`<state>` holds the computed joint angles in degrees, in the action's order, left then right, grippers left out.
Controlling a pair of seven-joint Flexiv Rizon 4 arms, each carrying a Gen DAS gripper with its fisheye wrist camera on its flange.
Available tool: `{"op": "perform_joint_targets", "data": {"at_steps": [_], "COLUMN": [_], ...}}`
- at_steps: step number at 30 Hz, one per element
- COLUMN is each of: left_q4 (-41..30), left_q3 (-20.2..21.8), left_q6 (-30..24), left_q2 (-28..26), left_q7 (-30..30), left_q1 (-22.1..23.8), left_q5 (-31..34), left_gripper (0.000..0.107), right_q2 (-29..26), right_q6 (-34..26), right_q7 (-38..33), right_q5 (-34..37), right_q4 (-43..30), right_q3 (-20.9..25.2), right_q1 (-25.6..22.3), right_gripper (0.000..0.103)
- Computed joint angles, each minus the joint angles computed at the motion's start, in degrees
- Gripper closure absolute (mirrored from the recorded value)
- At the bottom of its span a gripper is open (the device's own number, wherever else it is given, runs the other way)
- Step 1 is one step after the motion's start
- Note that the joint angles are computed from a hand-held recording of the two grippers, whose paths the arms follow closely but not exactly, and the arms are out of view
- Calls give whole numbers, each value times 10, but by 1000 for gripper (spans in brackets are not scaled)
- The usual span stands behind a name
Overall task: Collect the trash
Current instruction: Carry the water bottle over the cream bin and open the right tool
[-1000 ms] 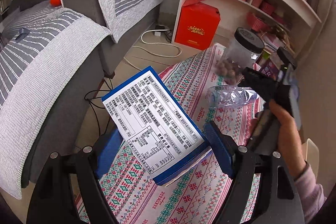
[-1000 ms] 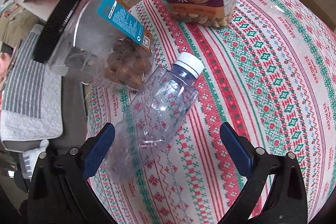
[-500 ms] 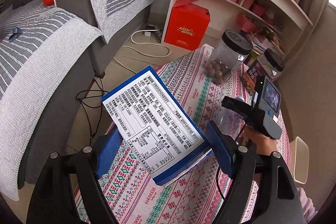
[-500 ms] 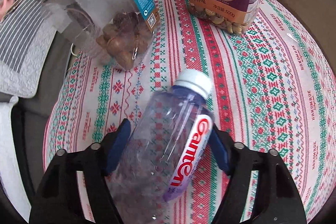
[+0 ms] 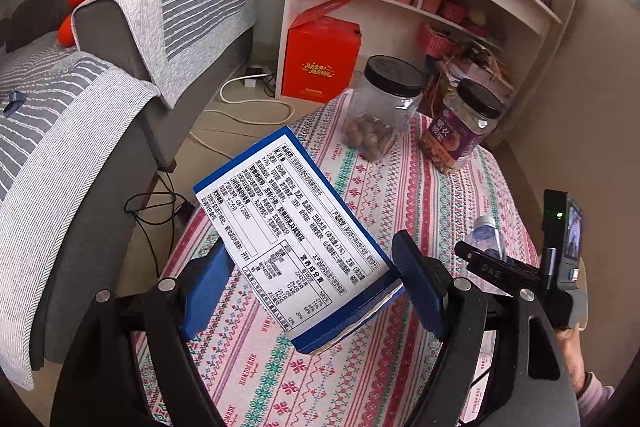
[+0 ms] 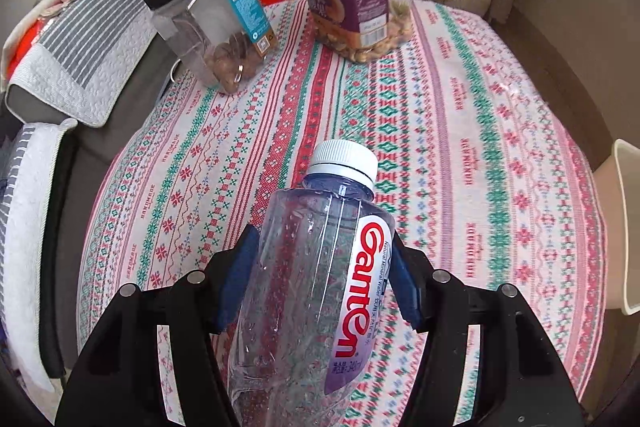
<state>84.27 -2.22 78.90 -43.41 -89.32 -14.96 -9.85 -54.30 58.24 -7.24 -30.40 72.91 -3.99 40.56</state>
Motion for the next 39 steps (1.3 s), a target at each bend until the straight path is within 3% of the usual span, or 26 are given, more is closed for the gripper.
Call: {"op": "perform_joint_targets", "data": {"at_steps": [9, 19, 25, 31, 39], "left_q4": [-22, -70, -99, -130, -180], "left_q3": [19, 7, 9, 4, -2], "left_q6": [11, 21, 35, 28, 2], "left_q2": [-13, -45, -65, -86, -118], "left_q7": [-20, -19, -11, 2, 11], "left_q1": [-51, -83, -110, -129, -154], "left_q5": [23, 35, 44, 42, 43], "left_gripper": [29, 29, 29, 29, 29], "right_q2": [136, 230, 280, 338, 380], "right_q6": [105, 152, 107, 15, -96], "right_q7": [84, 311, 381, 418, 441], "right_q5": [-122, -351, -417, -457, -436], "right_q4": [192, 348, 414, 471, 512], "right_q3": [-78, -160, -149, -128, -84], "right_q1": [12, 17, -13, -45, -93], "right_gripper": [44, 44, 44, 44, 44]}}
